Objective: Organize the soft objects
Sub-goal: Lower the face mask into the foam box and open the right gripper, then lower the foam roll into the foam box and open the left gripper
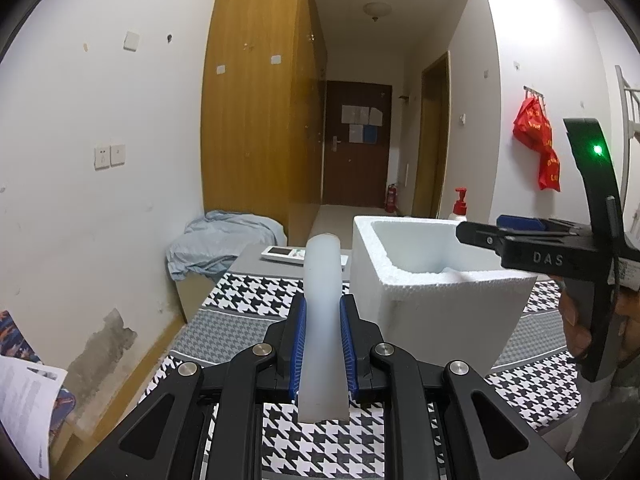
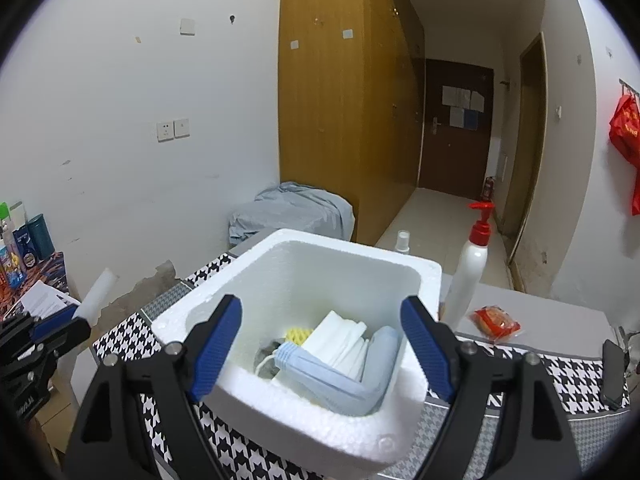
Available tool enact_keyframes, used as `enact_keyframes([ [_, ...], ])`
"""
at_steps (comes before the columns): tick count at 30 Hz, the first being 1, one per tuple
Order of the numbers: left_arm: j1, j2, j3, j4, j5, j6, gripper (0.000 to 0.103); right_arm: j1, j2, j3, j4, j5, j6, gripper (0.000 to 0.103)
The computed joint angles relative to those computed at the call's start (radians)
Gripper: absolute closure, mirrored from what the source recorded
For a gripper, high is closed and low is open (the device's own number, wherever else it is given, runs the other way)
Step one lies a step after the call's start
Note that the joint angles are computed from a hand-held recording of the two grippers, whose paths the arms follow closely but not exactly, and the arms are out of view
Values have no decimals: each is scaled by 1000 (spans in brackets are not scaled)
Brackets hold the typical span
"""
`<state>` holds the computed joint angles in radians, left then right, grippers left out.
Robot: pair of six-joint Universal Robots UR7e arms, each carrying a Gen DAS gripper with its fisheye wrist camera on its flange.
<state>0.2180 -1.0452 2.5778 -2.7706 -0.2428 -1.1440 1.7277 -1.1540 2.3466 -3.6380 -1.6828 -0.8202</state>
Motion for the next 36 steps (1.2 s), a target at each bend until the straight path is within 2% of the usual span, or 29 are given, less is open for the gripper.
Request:
enact_keyframes([
  [7, 21, 47, -25, -185, 4, 174, 85, -20, -39, 27, 16, 28, 7, 12],
  [9, 29, 75, -32, -298, 2, 268, 85, -24, -46, 37, 5, 31, 2, 9],
  [14, 51, 129, -70, -470, 1, 447, 85, -40, -73, 81, -38, 66, -27, 1],
  [17, 59, 162, -90, -578, -10, 544, 85, -45, -80, 103, -78, 76, -45, 0],
  [25, 70, 227, -144, -757, -34, 729, 85, -61, -102, 116, -88, 70, -43, 0],
  [30, 95, 271, -205, -863, -66, 889, 85, -80, -121, 134, -99, 80, -29, 0],
  [36, 141, 299, -267, -951, -133, 1027, 85, -114, -138, 175, -147, 95, -51, 0],
])
